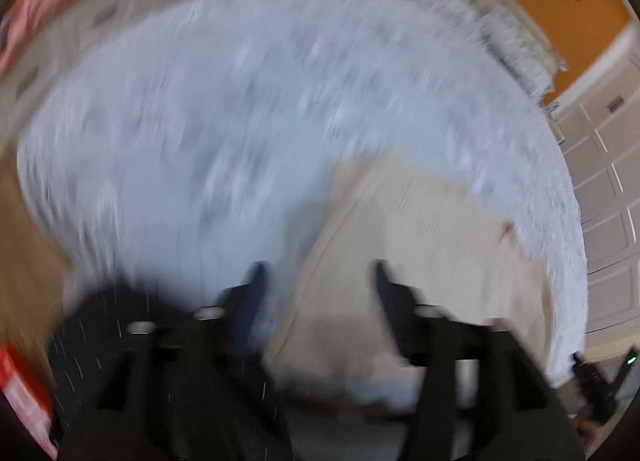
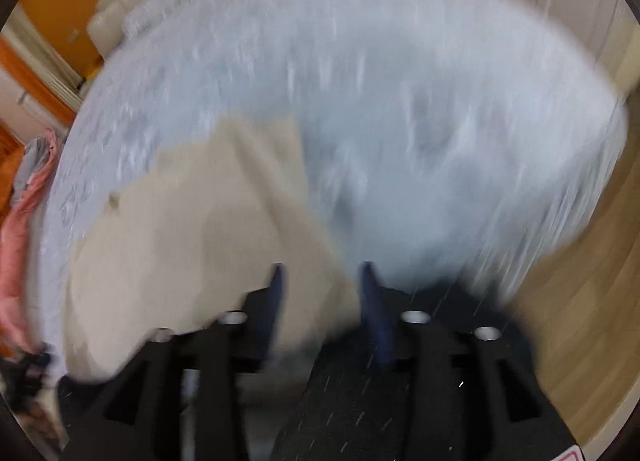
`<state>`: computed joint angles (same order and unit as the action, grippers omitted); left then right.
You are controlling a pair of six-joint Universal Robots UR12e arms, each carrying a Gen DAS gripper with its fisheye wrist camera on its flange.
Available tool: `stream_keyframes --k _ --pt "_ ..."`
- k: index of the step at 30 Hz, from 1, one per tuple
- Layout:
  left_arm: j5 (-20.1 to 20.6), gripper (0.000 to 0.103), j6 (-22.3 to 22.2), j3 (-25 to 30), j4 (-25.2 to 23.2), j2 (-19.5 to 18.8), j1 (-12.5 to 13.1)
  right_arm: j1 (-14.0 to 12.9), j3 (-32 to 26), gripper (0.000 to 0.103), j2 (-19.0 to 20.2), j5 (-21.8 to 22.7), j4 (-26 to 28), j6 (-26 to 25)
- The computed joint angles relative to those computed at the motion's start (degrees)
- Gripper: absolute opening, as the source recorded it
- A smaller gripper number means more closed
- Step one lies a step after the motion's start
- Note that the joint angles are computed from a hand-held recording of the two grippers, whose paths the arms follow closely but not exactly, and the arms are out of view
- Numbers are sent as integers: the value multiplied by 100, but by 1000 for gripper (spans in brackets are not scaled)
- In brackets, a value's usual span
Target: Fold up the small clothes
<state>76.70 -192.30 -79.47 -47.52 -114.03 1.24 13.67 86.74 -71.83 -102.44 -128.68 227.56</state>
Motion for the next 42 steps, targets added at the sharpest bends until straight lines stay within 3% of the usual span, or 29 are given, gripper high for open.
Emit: stream_keyframes --k 2,3,6,8,10,11,12,13,14,15,17,20,23,24,27,31,32,34,36,38,40,42 --pt "-62 69 74 436 6 -308 -60 -43 -203 67 166 -167 -297 -351" --pt "-196 76 95 672 -54 -500 -87 -101 -372 68 327 -40 -404 -577" --pt "-482 78 91 1551 -729 -1206 -183 -249 -895 69 842 494 -423 -1063" --pt "-360 77 62 1945 -1122 -1540 -257 -332 -1318 69 1240 793 -247 -1193" --pt "-84 53 57 2323 -1557 -1833 -341 -358 -1501 69 1451 936 -195 -1317" --pt "-39 47 98 2344 -1590 -1861 -356 -369 -1638 69 1576 951 -58 -1288" --pt "-71 23 177 2308 -1460 -1864 -366 -432 -1613 59 1599 1170 -64 -1185" --pt "-184 8 255 2238 -1353 -1829 -362 -510 -1603 46 1666 1630 -164 -902" --pt "-258 8 320 2212 -1225 -1794 -358 -559 -1623 12 1681 1850 -107 -767" --pt "-203 7 390 2166 -1036 -1748 -364 -576 -1633 9 1695 1958 -211 -722" --pt "-27 7 541 2134 -793 -1687 -356 -584 -1454 8 1534 1959 -879 -917" --pt "159 7 465 2300 -1036 -1826 -280 -632 -1170 7 1301 1365 -1173 -856" --pt "308 8 281 2419 -1402 -2052 -287 -843 -967 6 1324 1513 -719 -309" --pt "360 9 258 2340 -1251 -2024 -300 -879 -1015 7 1401 1705 -422 -359" --pt "526 11 313 2411 -1281 -2001 -372 -792 -1116 11 1402 1589 -406 -554" --pt "732 13 677 1933 -675 -1511 -515 -425 -1202 22 1199 343 -554 -382" --pt "768 14 742 1828 -558 -1414 -573 -313 -1232 22 1181 382 -746 -607" --pt "578 27 968 1442 -277 -1125 -709 -102 -1353 22 1256 1042 -911 -1185" --pt "484 38 1115 1289 -392 -1041 -866 110 -1652 22 1483 1799 -623 -1686" --pt "541 38 1298 1167 -678 -1042 -986 308 -1859 18 1709 2512 -341 -2063" --pt "821 36 1229 1126 -1016 -1092 -1014 500 -2068 12 1882 2382 165 -2439" --pt "665 35 1075 834 -861 -942 -864 470 -1883 7 1790 2162 230 -2329"
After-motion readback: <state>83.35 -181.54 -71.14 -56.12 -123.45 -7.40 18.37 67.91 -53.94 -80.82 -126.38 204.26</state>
